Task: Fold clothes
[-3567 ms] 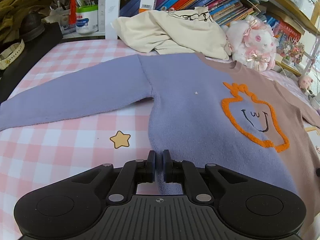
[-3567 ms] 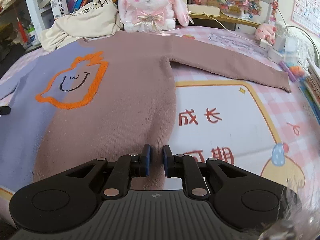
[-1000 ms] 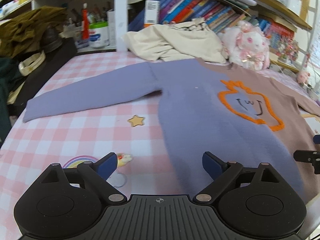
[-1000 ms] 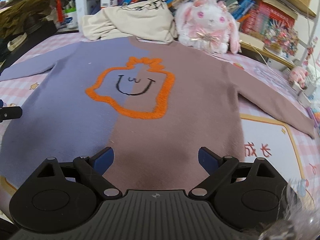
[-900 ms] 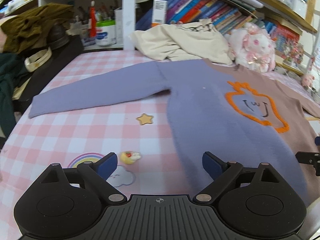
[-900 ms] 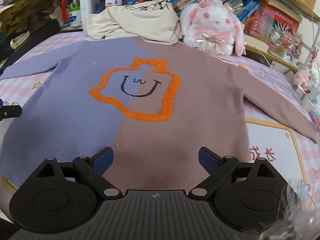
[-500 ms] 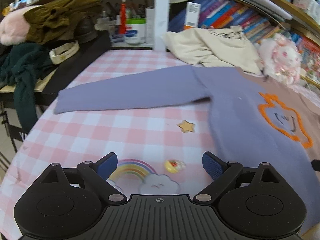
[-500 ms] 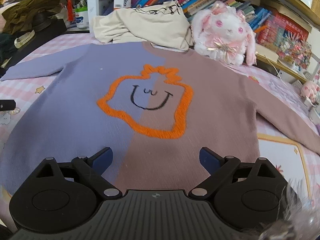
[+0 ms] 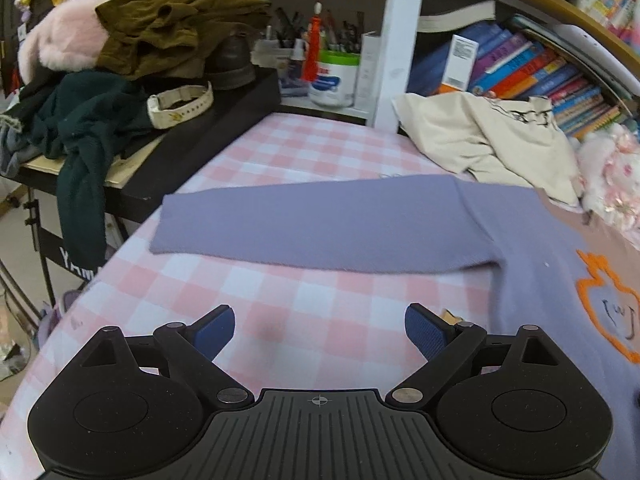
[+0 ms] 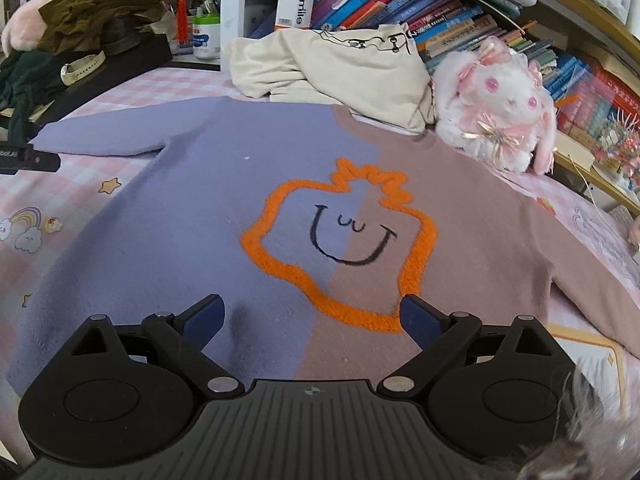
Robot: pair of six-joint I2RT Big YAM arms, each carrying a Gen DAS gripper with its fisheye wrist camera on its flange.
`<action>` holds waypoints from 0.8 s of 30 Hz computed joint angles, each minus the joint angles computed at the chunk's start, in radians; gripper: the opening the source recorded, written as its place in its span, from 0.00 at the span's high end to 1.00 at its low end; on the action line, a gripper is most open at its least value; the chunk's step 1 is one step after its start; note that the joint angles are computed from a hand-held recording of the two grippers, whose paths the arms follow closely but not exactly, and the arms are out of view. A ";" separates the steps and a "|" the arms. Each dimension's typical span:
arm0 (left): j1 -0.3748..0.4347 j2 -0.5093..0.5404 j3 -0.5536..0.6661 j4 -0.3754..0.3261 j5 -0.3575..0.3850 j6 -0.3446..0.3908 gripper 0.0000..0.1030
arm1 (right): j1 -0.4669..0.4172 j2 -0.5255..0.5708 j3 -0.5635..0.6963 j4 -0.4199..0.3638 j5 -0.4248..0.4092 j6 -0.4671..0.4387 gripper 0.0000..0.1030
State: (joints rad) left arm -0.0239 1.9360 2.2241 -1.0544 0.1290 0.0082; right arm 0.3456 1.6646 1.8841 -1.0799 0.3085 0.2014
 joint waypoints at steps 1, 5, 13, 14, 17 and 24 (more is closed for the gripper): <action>0.001 0.007 0.010 0.001 -0.008 -0.005 0.09 | 0.001 -0.002 -0.002 0.003 -0.001 0.003 0.08; 0.007 0.032 0.042 0.011 -0.032 -0.023 0.09 | 0.000 -0.006 -0.007 -0.002 -0.006 0.038 0.08; 0.025 0.088 0.119 0.003 -0.049 -0.041 0.09 | -0.002 -0.022 -0.028 0.007 0.033 0.080 0.08; 0.026 0.096 0.131 -0.001 -0.054 -0.042 0.09 | -0.003 -0.025 -0.032 0.010 0.045 0.083 0.08; 0.030 0.108 0.147 0.005 -0.070 -0.051 0.09 | -0.008 -0.028 -0.035 0.004 0.063 0.098 0.08; 0.037 0.118 0.157 0.013 -0.078 -0.063 0.09 | -0.014 -0.029 -0.036 -0.009 0.072 0.109 0.08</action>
State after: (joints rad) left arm 0.0126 2.0539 2.3810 -1.0411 0.0507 -0.0546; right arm 0.3318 1.6359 1.8477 -1.0888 0.3807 0.3108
